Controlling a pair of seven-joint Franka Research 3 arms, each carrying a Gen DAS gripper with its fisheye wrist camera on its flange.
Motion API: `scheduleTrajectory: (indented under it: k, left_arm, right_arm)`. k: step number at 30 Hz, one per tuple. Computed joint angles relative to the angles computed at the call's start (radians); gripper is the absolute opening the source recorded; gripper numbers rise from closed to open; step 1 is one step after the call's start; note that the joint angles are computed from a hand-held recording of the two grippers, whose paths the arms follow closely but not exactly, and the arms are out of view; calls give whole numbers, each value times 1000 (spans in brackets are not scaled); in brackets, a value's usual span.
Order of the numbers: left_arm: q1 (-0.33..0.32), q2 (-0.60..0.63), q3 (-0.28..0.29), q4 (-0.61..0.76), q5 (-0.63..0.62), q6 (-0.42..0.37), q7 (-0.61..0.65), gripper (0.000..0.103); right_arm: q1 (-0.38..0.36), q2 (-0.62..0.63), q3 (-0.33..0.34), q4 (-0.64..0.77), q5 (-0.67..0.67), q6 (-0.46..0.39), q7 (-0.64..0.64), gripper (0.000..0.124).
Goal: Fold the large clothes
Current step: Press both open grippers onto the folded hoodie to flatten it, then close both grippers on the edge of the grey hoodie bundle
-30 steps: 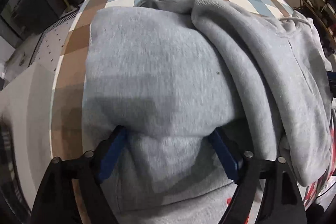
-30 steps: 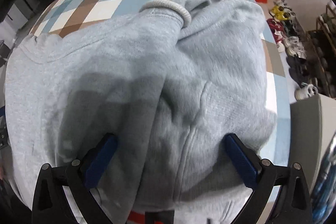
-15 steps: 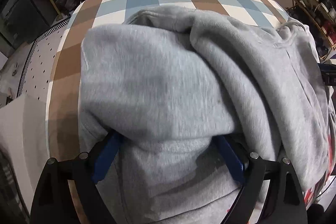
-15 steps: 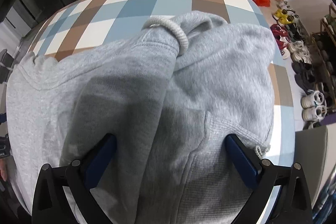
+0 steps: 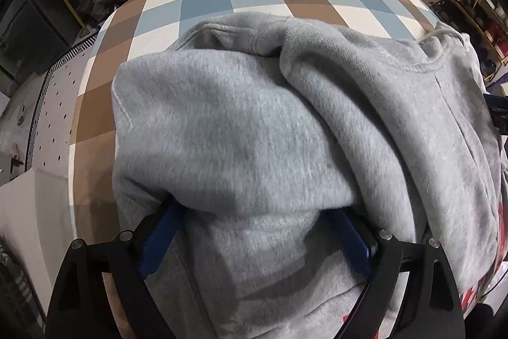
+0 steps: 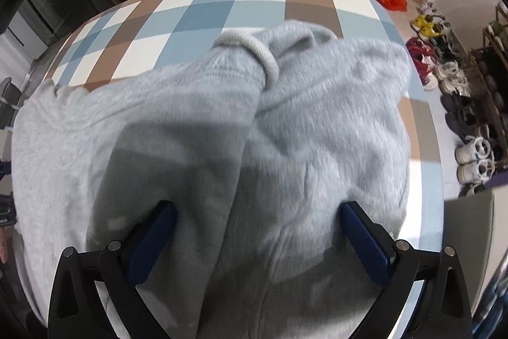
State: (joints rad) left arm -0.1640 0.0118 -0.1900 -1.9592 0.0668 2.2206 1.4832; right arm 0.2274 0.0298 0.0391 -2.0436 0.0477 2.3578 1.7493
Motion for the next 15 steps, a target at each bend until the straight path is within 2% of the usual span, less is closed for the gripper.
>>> scheduleTrajectory:
  k: [2,5,8,10,13,15]
  left_arm:
    - [1,-27,1,-7,-7,-28,4,89]
    - [19,-75,26,-14,-105,-63,43,89]
    - [43,-117,60,-21,-219,-83,69,89]
    - [60,-123,73,-17,-241,-84,50,89]
    - [82,-94,80,5,-237,-96,2,89]
    - [93,-69,86,15,-293,-112,9,89]
  right_arm:
    - [-1,-23,1,-12,26,-32,-32,103]
    - [-8,-94,-5,-57,118,-62,-127,103]
    - [-31,-207,-27,-149,227,37,-182,103]
    - [-53,-253,-46,-191,290,119,-186,103]
    - [-81,-226,-74,-171,369,119,-176,103]
    - [-102,-176,-76,-138,363,88,-154,103]
